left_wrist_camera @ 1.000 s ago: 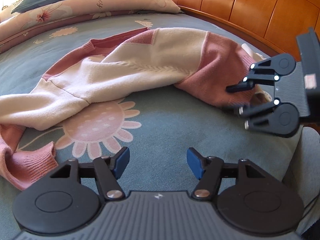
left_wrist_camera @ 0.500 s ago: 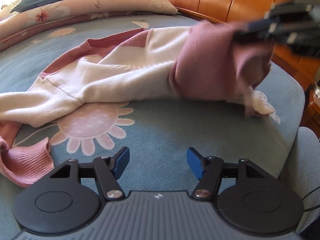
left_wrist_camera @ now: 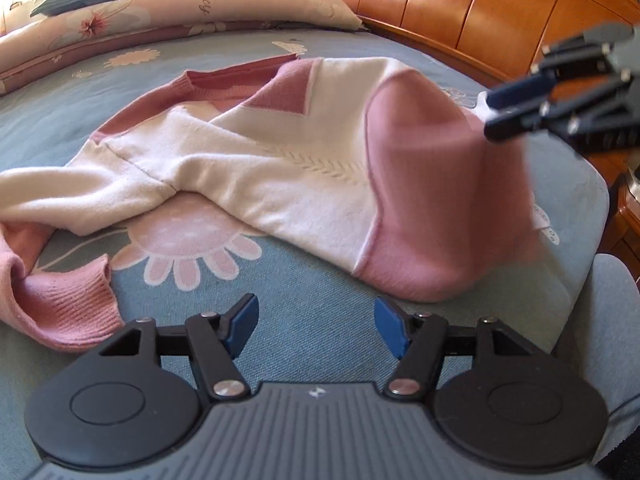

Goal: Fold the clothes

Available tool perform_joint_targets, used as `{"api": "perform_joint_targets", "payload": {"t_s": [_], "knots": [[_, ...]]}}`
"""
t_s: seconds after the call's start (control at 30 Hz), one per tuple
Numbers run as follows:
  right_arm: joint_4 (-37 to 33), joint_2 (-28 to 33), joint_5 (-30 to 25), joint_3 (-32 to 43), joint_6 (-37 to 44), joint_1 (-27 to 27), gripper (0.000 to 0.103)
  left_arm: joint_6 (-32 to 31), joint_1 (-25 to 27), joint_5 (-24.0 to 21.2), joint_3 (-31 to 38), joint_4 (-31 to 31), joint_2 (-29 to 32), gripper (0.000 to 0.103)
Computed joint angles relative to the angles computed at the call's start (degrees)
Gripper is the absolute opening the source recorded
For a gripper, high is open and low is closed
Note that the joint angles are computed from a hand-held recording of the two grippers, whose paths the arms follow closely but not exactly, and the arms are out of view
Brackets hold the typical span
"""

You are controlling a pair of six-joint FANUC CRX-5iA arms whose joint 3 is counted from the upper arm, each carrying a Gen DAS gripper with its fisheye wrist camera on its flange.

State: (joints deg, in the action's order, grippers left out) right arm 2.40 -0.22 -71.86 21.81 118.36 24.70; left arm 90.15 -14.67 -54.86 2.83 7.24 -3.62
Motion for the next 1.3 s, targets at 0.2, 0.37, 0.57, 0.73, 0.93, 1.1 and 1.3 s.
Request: {"api": "perform_joint_targets", "payload": {"t_s": [0.2,0.37,0.57,0.73,0.93,1.1,1.3], "knots": [[0.1,-3.3,5.0,-3.8,2.6,0.1,0.035,-0.2,-0.4,-0.2,0.2,-0.4,0.7,0.064],[-12.9,-2.9,-4.0,0.1,15.8,-2.0,0.035,0.7,-0.5,-0.9,0.9,-1.5,1.1,0.064],[-11.7,-1.7,-5.7,-4.7,18.9,1.8,0.035,1.8,-0.1,-1.1,0.8,-2.6,-0.2,0.065],[-6.2,1.1,-3.1,-6.3,13.1,4.0,0.034,2.1,0.7,-1.1,-0.1,-2.9,-1.7,0.065],[-7.8,2.4,-3.6,-4.2,8.9,2.2,0.012,1.1,1.5,-0.4,-1.6,-0.6,-2.3,0.065],[-15.7,3.9,-9.6,2.6,7.8,-1.1,0.012,-3.8,6.0,4.1,-9.0,16.9,-4.0,0.065],[-26.8,5.1,-15.7,9.4,6.2,-5.1,0.012,-10.4,7.9,13.7,-23.9,48.3,-6.5,0.065]]}}
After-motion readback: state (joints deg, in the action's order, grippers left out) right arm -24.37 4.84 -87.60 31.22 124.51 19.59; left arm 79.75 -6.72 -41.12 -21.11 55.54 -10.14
